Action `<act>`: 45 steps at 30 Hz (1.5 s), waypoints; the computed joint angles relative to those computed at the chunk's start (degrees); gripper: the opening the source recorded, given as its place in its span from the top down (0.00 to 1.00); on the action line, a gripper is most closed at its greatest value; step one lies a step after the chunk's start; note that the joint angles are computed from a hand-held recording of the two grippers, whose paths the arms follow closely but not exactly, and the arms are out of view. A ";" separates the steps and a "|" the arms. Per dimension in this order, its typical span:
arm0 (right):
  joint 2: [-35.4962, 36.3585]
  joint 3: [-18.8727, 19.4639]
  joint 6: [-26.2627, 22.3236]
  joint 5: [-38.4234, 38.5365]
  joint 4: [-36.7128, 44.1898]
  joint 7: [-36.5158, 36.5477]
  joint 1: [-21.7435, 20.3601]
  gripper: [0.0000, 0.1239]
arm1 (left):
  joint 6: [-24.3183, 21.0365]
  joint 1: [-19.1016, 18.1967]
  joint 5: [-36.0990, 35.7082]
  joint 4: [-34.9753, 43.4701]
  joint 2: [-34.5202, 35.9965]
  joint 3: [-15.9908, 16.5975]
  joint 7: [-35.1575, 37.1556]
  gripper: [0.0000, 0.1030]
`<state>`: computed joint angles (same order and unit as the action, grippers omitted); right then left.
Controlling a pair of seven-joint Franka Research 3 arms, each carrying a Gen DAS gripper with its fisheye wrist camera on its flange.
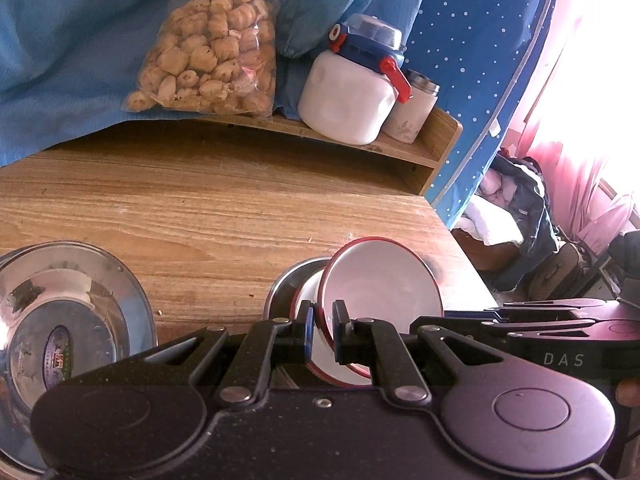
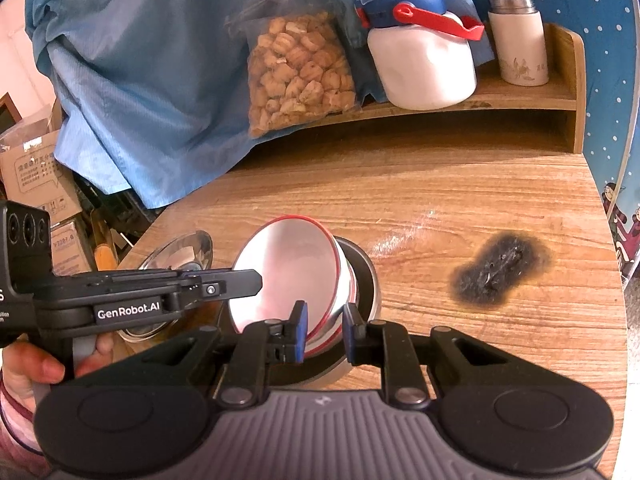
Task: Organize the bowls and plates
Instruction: 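Lower the second white bowl into the first and open both tools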
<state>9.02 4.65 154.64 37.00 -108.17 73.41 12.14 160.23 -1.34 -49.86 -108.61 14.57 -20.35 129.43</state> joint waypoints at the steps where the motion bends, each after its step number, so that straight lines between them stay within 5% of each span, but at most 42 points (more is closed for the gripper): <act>1: 0.02 -0.03 -0.07 -0.16 0.04 0.11 0.04 0.83 | -0.02 0.01 0.00 0.02 0.02 -0.01 -0.02 0.91; 45: 0.67 -0.04 -2.74 0.58 1.34 0.20 -0.21 0.81 | -2.99 0.52 -0.25 0.65 0.62 0.77 -1.98 0.89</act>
